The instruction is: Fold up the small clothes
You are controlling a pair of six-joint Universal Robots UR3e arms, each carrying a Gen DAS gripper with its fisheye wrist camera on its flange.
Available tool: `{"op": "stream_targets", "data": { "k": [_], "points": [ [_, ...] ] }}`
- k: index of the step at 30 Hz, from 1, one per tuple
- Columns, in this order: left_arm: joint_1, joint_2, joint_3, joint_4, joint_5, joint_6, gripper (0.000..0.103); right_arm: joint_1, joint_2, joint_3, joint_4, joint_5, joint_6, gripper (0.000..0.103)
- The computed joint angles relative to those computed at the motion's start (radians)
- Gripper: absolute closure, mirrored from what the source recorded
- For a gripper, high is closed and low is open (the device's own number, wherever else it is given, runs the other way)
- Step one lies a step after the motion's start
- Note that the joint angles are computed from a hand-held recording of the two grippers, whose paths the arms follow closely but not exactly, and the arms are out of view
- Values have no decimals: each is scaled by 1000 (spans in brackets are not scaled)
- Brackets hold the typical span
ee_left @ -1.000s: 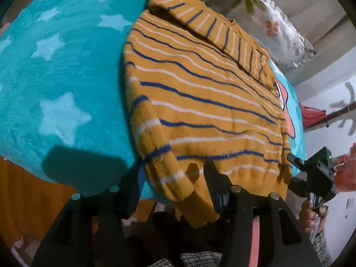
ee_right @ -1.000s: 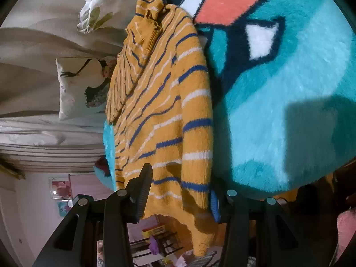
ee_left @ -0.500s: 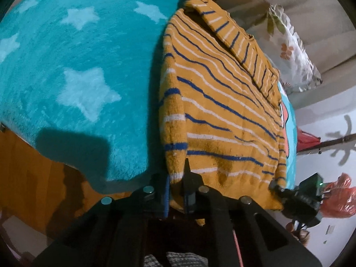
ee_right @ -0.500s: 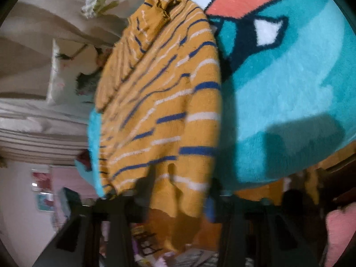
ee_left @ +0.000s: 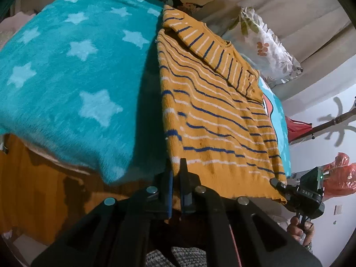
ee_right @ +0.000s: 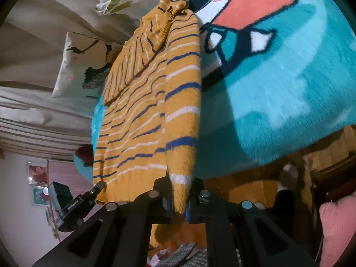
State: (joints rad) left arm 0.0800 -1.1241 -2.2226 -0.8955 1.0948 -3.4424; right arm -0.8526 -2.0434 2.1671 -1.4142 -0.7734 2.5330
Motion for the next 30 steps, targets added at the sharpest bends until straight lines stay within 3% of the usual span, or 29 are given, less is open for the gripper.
{"op": "stream_targets", "data": {
  "k": [6, 13, 19, 24, 30],
  "points": [
    [143, 201, -102, -183, -81, 127, 99, -112, -121, 24, 229, -44, -140, 96],
    [263, 305, -84, -337, -164, 206, 99, -47, -92, 14, 191, -40, -94, 96],
    [154, 29, 95, -107, -103, 90, 99, 79, 95, -118, 34, 19, -1, 96],
    [41, -338, 418, 63, 0, -50, 99, 215, 392, -370, -176, 108, 161, 96],
    [-23, -813, 1014, 2, 82, -158, 99, 354, 880, -919, -334, 177, 416, 96]
  ]
}}
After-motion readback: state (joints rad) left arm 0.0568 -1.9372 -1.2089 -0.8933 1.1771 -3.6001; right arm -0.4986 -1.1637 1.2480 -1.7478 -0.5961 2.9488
